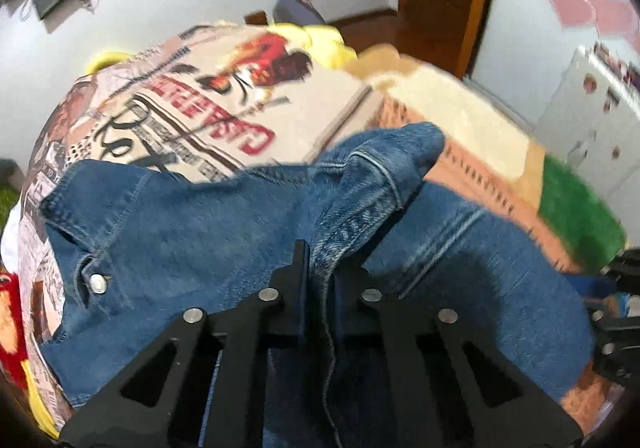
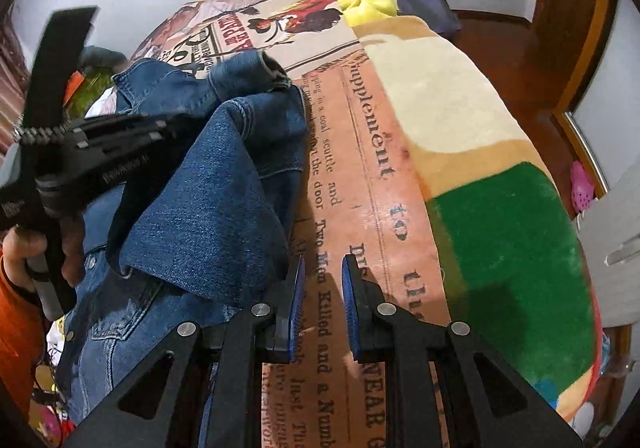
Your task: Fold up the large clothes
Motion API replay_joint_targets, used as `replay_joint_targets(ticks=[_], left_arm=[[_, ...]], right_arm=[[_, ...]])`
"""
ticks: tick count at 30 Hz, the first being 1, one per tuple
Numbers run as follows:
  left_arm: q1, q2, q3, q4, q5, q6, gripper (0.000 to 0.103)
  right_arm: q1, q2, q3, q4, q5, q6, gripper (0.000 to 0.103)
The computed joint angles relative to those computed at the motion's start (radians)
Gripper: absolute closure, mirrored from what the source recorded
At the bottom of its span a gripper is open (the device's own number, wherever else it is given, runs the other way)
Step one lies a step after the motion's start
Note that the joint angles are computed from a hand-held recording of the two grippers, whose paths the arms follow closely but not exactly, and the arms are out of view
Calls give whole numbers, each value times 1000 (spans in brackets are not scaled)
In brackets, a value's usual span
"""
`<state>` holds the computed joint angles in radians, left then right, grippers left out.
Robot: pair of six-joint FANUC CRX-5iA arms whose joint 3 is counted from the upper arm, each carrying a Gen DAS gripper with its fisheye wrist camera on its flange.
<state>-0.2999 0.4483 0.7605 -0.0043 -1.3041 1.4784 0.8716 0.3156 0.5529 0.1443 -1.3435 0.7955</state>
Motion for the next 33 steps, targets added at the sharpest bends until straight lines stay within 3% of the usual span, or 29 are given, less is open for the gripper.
replay_joint_targets(ticks=[6, 14, 19, 23, 33], left_arm=[[85, -123, -82, 83, 121, 42, 96], [206, -306, -199, 94, 233, 25, 97], [261, -384, -295, 43, 222, 19, 97], [335, -447, -417, 75, 209, 11, 97], [486, -580, -775, 187, 219, 27, 92]], right_arm=[[-13, 14, 56, -13, -13, 25, 88], [11, 91, 212, 23, -27, 61, 88], [31, 188, 346, -17, -89, 100, 88], [44, 254, 414, -67, -158, 120, 88], [98, 246, 342, 17, -140, 174, 88]])
